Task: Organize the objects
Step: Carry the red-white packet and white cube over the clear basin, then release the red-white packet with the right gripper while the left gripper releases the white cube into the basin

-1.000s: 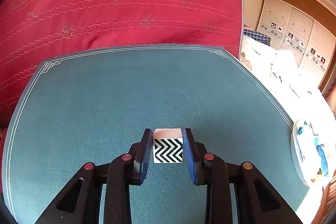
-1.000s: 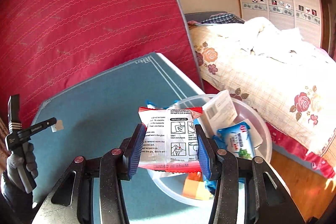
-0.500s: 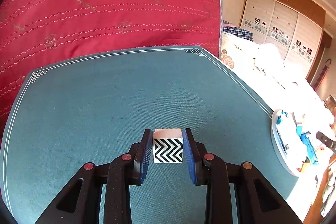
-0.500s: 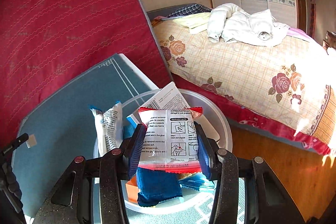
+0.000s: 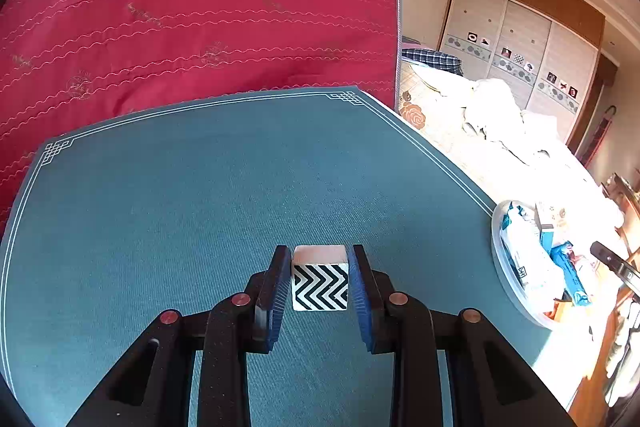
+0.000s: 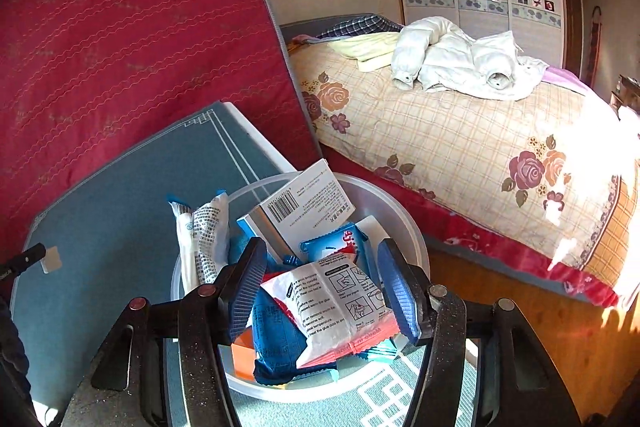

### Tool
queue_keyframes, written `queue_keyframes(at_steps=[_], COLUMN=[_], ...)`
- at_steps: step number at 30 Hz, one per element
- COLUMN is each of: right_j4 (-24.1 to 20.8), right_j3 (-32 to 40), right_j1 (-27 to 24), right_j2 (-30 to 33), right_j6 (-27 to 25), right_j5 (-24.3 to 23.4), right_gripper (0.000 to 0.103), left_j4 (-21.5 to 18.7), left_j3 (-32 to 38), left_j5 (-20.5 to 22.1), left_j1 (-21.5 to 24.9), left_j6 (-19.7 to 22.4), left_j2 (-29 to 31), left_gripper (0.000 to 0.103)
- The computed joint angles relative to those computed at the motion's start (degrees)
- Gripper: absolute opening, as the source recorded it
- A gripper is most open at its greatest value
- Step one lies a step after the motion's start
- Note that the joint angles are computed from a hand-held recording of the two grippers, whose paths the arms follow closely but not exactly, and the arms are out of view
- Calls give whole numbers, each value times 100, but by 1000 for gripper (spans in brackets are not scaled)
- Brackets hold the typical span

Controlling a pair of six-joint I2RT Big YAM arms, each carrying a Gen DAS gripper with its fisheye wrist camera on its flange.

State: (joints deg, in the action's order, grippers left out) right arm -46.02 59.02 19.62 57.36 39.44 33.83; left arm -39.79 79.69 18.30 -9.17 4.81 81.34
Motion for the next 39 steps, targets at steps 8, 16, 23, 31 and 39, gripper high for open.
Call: queue_keyframes(at_steps=[8, 16, 23, 31, 39], right_j4=[77, 178, 298, 564, 914], right_j3=[-64, -257, -456, -727, -1010], right_j1=[231, 80, -152, -568, -857], right_j2=[-172, -393, -535, -767, -977], right_j6=[-75, -128, -293, -543, -748], right_j5=[344, 237, -13, -442, -705], right_gripper=[62, 65, 65, 65, 65], left_j4=[-90, -173, -345, -416, -551], left_j3=[-60, -204, -94, 104, 496], left_j5=[124, 35, -3, -64, -179], left_j1=[-89, -347, -808, -1459, -2063], left_j6=[56, 4, -34, -74, -111], left_j2=[-97, -257, -270, -210, 96], left_gripper=[32, 32, 32, 32, 32])
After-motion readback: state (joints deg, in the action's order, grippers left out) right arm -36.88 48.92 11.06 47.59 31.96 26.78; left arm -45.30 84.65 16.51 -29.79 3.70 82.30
